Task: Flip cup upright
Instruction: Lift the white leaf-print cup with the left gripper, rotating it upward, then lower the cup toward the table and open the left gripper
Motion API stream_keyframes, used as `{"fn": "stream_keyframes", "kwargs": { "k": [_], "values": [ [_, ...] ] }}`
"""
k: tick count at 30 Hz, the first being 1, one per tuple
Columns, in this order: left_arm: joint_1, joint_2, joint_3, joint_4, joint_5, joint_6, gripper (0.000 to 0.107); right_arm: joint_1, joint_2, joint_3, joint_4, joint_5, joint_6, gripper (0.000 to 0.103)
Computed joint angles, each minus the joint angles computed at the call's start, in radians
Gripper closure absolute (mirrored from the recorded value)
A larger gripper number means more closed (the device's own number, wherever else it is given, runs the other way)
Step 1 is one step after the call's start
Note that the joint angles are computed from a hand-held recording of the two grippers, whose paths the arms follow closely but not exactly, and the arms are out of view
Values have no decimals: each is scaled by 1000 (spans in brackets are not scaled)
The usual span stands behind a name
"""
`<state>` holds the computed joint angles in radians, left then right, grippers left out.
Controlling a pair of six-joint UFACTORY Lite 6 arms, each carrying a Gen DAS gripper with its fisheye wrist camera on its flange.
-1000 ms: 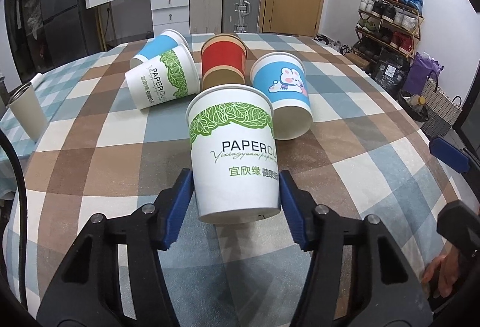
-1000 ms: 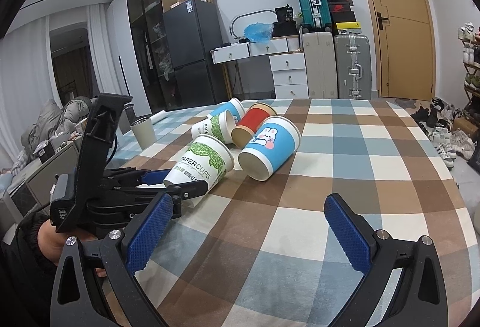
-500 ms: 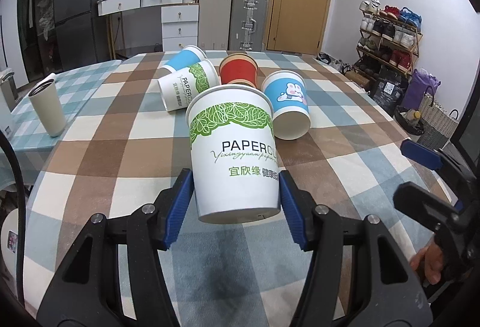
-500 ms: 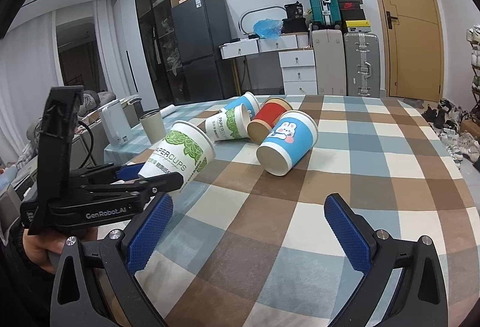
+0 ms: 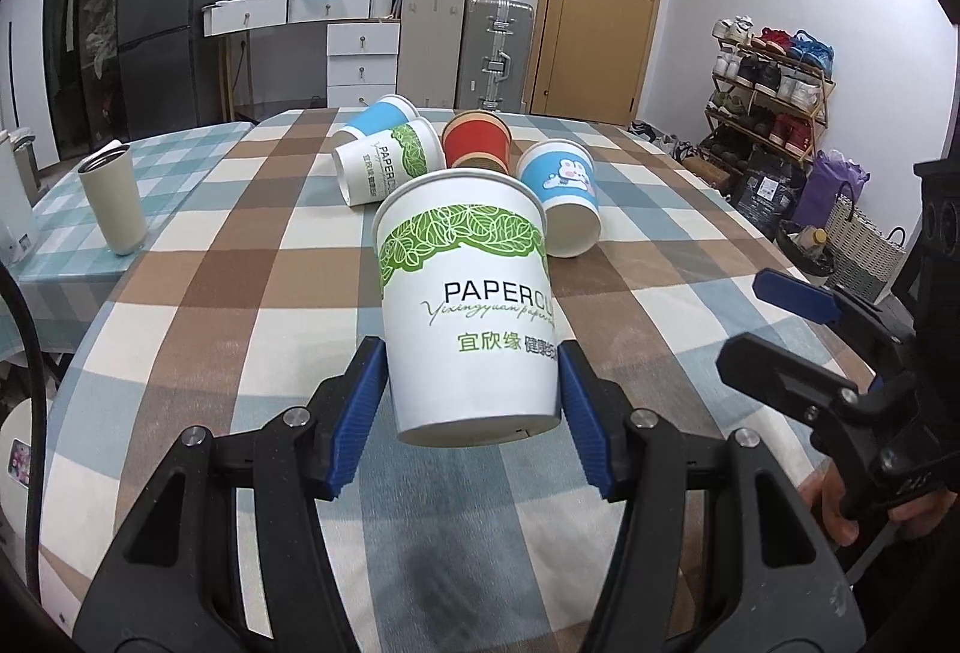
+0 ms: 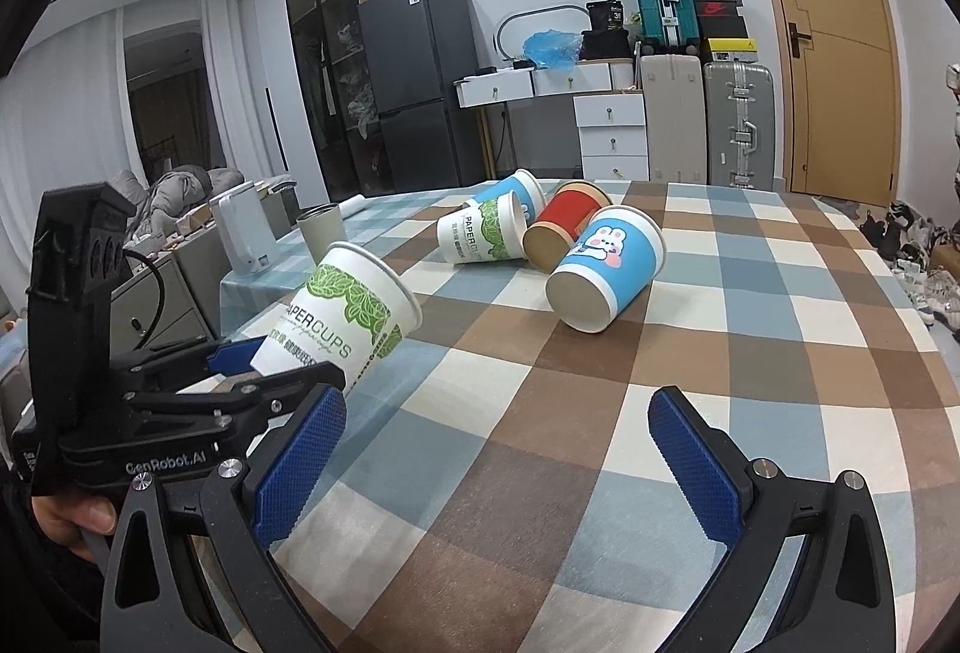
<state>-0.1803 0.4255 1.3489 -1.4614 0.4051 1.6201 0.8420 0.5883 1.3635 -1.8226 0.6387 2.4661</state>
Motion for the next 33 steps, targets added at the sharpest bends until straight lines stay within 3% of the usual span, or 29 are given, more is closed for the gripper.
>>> {"fn": "stream_keyframes", "kwargs": {
  "k": [15, 29, 33],
  "values": [
    [-8, -118, -230, -136, 22, 167, 52, -1, 2, -2, 32, 0, -11, 0],
    [-38, -116, -264, -214, 7, 263, 51, -5, 6, 1, 36, -3, -12, 0],
    [-31, -124, -266, -215, 25, 272, 36, -5, 5, 0, 32, -3, -7, 0]
  ]
}}
